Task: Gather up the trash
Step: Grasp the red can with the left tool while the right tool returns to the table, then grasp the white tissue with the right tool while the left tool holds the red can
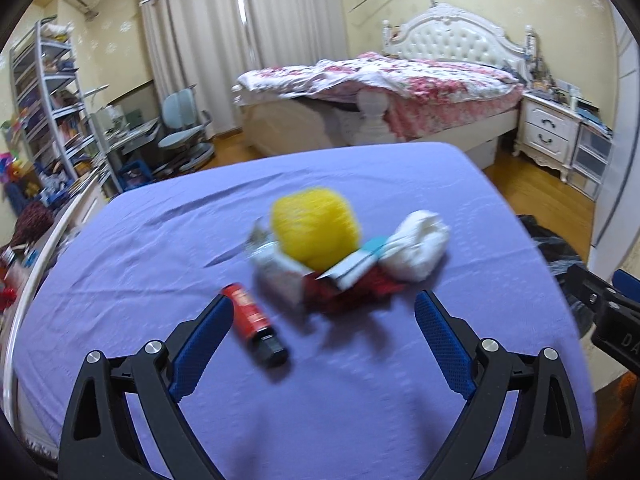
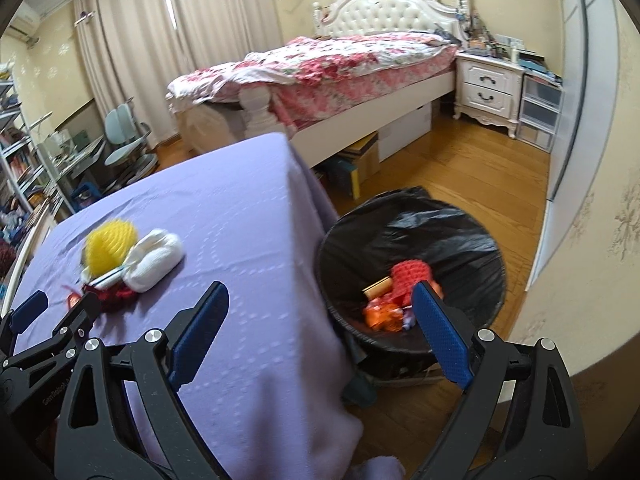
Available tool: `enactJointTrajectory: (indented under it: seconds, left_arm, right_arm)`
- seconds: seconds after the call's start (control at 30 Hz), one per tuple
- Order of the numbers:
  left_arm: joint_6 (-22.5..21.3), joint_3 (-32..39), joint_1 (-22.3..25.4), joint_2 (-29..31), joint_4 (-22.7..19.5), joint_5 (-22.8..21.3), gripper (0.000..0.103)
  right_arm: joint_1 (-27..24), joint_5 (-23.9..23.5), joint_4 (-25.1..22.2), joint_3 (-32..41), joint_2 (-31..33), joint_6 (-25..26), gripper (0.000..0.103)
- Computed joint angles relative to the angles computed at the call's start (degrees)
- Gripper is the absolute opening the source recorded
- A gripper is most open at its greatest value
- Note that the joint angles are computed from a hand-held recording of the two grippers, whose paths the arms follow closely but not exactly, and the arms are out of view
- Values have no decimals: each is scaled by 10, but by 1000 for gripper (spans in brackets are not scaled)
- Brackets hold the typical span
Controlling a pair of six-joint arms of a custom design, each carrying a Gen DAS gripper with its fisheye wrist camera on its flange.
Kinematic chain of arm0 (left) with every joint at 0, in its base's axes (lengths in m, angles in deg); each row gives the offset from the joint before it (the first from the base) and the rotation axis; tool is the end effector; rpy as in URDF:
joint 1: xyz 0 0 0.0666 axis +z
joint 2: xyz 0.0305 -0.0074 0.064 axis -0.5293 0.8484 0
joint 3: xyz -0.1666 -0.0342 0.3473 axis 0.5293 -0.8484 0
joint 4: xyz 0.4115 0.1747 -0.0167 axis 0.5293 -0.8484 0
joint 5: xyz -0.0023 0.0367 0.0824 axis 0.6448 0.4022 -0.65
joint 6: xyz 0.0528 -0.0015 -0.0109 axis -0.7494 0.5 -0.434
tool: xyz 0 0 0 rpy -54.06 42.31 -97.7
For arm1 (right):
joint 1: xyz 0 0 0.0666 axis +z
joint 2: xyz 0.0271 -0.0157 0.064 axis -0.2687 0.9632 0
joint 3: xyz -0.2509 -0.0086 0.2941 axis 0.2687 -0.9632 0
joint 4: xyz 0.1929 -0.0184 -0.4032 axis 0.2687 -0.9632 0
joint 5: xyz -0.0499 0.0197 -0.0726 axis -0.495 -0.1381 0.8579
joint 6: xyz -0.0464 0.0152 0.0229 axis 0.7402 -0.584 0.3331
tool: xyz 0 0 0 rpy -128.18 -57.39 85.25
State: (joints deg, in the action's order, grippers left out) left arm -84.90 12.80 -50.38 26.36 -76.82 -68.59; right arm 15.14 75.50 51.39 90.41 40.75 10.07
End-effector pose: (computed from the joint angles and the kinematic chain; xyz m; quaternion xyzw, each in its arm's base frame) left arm 0.5153 -0.1635 0.3215 0.0922 0.9000 0.0367 0.4244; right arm 0.4588 0.2541 0.3106 0.1626 0.8988 0.0354 0.4054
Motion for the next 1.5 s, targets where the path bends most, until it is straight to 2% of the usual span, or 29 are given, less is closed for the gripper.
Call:
enactJointTrajectory:
  seconds: [0.17,0.37,0.43,0.5,0.53,0.6,0.63,0.7,0.97,1.23,1.33,1.5]
  left_arm:
    - [18,3,30,11,-26,-2,91]
    - [19,28,56,34,-50,25,90]
    - [12,28,64,34,-56,37,82]
    - [5,33,73,39,-69,53,63]
    - [6,37,79,43,-77,66,60]
    - [14,42,92,47,-92,100,45]
    - [14,44,98,49,-95,113,42]
    - [2,41,102,46,-90,114,31]
    - [-18,38,119,46,-82,128,28]
    - [-22,43,124,49,-83,141,29]
    - [-23,42,128,48,-83,145,28]
    - [-17,48,136,52,-84,151,29]
  right_arm:
    - [22,-1,-12,33,34,21,91]
    - [34,-4,-23,61,61,30,91]
    - [37,-6,-25,68,65,32,91]
    - [39,-6,-28,73,70,33,91]
    - [39,-8,-29,79,74,34,91]
    - [40,-10,-31,87,80,35,91]
    - [40,-11,-31,89,82,35,91]
    - [38,-13,-29,98,88,38,91]
    - [30,-31,-15,145,121,44,91]
    - [28,-49,-74,232,186,47,90]
    - [28,-62,-94,230,183,53,81]
    - [29,-59,-88,192,154,56,81]
